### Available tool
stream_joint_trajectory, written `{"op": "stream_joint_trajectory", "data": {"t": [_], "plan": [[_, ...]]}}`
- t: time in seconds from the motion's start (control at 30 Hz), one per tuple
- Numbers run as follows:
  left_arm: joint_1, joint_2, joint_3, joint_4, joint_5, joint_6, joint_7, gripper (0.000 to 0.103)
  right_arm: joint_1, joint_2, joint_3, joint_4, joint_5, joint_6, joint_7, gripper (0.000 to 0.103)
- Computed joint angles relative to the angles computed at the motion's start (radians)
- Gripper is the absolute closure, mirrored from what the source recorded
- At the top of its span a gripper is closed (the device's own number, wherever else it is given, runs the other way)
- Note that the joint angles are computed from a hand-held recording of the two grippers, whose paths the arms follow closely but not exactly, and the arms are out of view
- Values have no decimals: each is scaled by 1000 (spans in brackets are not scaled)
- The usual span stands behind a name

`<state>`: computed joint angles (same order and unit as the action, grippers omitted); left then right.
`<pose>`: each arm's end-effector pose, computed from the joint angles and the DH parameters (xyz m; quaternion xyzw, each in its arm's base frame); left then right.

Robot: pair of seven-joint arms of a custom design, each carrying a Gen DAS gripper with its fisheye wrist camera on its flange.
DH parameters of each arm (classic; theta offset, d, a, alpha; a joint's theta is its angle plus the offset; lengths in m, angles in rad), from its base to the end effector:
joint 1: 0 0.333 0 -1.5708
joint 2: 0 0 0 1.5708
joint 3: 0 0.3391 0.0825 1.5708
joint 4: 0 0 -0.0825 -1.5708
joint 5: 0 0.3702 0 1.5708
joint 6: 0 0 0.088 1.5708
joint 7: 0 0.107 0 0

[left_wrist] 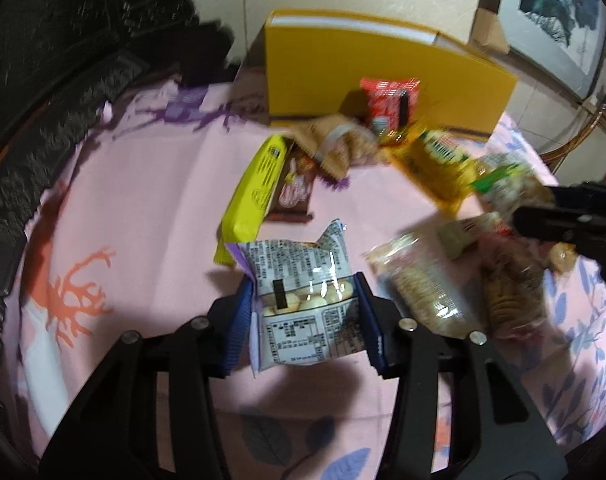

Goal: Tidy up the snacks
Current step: 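Carry both packs over the yellow box and open both tools to drop them, then grasp the clear grain bar with the left tool while the right tool grasps the pink round-cracker bag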

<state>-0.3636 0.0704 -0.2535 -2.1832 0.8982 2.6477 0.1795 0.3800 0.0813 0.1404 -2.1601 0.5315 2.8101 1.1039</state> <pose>0.4467 -0.3402 0.4247 -0.6875 0.6499 -0.2344 0.2238 0.5150 0.2650 0.4510 -0.8239 0.4730 -0.0717 0.3039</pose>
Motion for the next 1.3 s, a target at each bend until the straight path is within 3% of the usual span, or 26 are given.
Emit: {"op": "stream_joint_trajectory", "data": {"t": [0.23,0.43,0.7,0.77,0.83,0.87,0.9,1.07,1.23,1.3], "plan": [[16,-8,12,117,107,37,6,54,-9,-17,-3,33,50,55,-31,51],[26,101,50,346,201,43,26,54,-29,42,-11,182,72,160,-48,51],[2,379,91,746,11,28,294,54,-58,158,-32,375,-41,216,77,51],[-3,474,91,881,-66,-13,398,53,-62,181,-35,409,-64,214,106,51],[-5,564,76,1023,-152,-92,520,47,-63,207,-40,444,-90,210,130,51],[-13,593,79,1074,-181,-125,550,33,-71,217,-34,454,-93,211,131,51],[-27,611,94,1108,-193,-145,559,27,-72,229,-35,469,-102,206,140,51],[-88,562,196,1045,-188,-116,492,12,-52,337,-79,614,-177,142,237,50],[-94,461,217,898,-182,-94,426,7,-10,439,-153,782,-301,-27,383,41],[-97,413,223,828,-150,-80,371,5,-26,418,-132,753,-309,-37,387,35]]}}
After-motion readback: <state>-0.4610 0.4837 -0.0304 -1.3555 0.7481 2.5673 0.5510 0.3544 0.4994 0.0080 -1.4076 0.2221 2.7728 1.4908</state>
